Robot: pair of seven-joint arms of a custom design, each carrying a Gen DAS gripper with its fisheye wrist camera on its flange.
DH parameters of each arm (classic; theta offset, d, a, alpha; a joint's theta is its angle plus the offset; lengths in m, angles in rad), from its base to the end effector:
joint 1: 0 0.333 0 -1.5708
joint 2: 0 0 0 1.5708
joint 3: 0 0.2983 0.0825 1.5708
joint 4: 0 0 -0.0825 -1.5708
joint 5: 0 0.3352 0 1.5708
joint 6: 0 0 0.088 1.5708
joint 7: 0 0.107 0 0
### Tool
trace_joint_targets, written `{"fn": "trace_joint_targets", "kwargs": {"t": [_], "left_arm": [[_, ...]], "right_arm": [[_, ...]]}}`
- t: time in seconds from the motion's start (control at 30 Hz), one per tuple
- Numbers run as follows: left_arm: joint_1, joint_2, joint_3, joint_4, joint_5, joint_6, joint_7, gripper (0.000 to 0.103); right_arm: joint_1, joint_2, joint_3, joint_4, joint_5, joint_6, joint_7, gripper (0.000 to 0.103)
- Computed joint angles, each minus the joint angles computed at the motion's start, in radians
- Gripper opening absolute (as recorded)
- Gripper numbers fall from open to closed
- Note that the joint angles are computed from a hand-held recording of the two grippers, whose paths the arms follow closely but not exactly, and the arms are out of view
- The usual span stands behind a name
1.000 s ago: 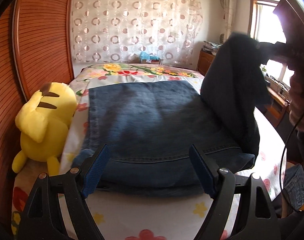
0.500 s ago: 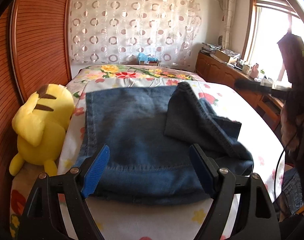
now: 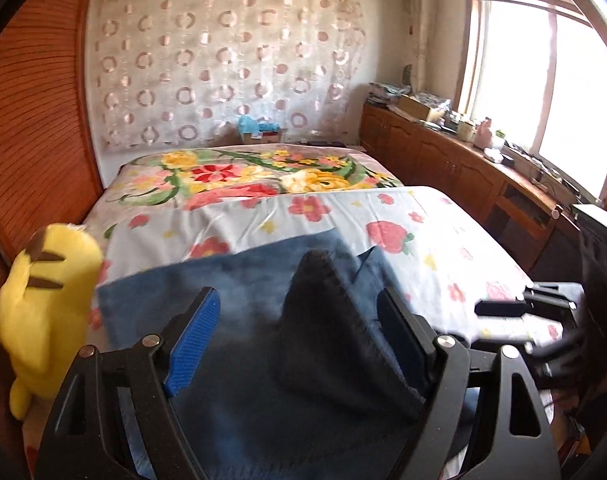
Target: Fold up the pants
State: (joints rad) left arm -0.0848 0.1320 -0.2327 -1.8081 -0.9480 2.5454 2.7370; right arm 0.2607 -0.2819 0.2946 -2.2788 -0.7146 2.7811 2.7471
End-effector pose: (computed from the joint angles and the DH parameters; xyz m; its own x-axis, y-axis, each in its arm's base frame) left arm 0.5698 -0.1688 0.5326 -0.7626 -0.6399 0.0945 -0.4379 0.4032 -0.8035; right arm 0.3792 0.2841 0.5470 0.0538 -0.9865 -0.1550 -0.6304 0.0868 -0.7714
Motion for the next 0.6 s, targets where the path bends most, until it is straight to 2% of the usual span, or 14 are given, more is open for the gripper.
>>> {"fn": "trace_joint_targets", "kwargs": {"t": [0.07, 0.1, 0.17, 0.27, 0.37, 0.4, 0.43, 0.47, 0.5, 0.57, 0.6], "left_arm": [[-0.015, 0.038, -0.006, 0.049, 0.051, -0.016, -0.045, 0.07], [-0.019, 0.057, -0.011, 0.076, 0.072, -0.026, -0.067, 0.069], [-0.028, 0.092, -0.02, 0.122, 0.12, -0.034, -0.109, 0.058], [-0.039, 0.138, -0.035, 0.18, 0.201, -0.037, -0.164, 0.051], [-0.05, 0.182, -0.036, 0.23, 0.313, -0.063, -0.242, 0.05], [-0.05, 0.191, -0.038, 0.237, 0.339, -0.066, -0.258, 0.046], [-0.046, 0.194, -0.041, 0.236, 0.357, -0.071, -0.268, 0.036], [-0.039, 0.193, -0.045, 0.231, 0.366, -0.074, -0.269, 0.033], [-0.03, 0.187, -0.05, 0.217, 0.365, -0.07, -0.264, 0.03], [-0.003, 0.156, -0.062, 0.173, 0.334, -0.059, -0.226, 0.016], [0.007, 0.14, -0.067, 0.152, 0.309, -0.052, -0.207, 0.016]], "right_arm": [[0.001, 0.002, -0.004, -0.005, 0.005, 0.017, 0.003, 0.051], [0.0, 0.005, -0.005, -0.005, 0.004, 0.026, 0.004, 0.051], [-0.005, 0.01, -0.005, -0.013, 0.0, 0.05, 0.011, 0.051], [-0.002, 0.021, -0.007, -0.021, 0.01, 0.069, 0.004, 0.051], [0.009, 0.043, -0.033, -0.031, 0.046, 0.11, -0.041, 0.051], [0.014, 0.049, -0.038, -0.033, 0.063, 0.118, -0.058, 0.051], [0.015, 0.059, -0.043, -0.029, 0.077, 0.124, -0.076, 0.047], [0.014, 0.067, -0.043, -0.033, 0.081, 0.138, -0.081, 0.04], [0.023, 0.081, -0.053, -0.025, 0.104, 0.144, -0.112, 0.028], [0.013, 0.082, -0.052, -0.034, 0.095, 0.158, -0.126, 0.014], [0.007, 0.083, -0.051, -0.029, 0.087, 0.16, -0.132, 0.01]]}}
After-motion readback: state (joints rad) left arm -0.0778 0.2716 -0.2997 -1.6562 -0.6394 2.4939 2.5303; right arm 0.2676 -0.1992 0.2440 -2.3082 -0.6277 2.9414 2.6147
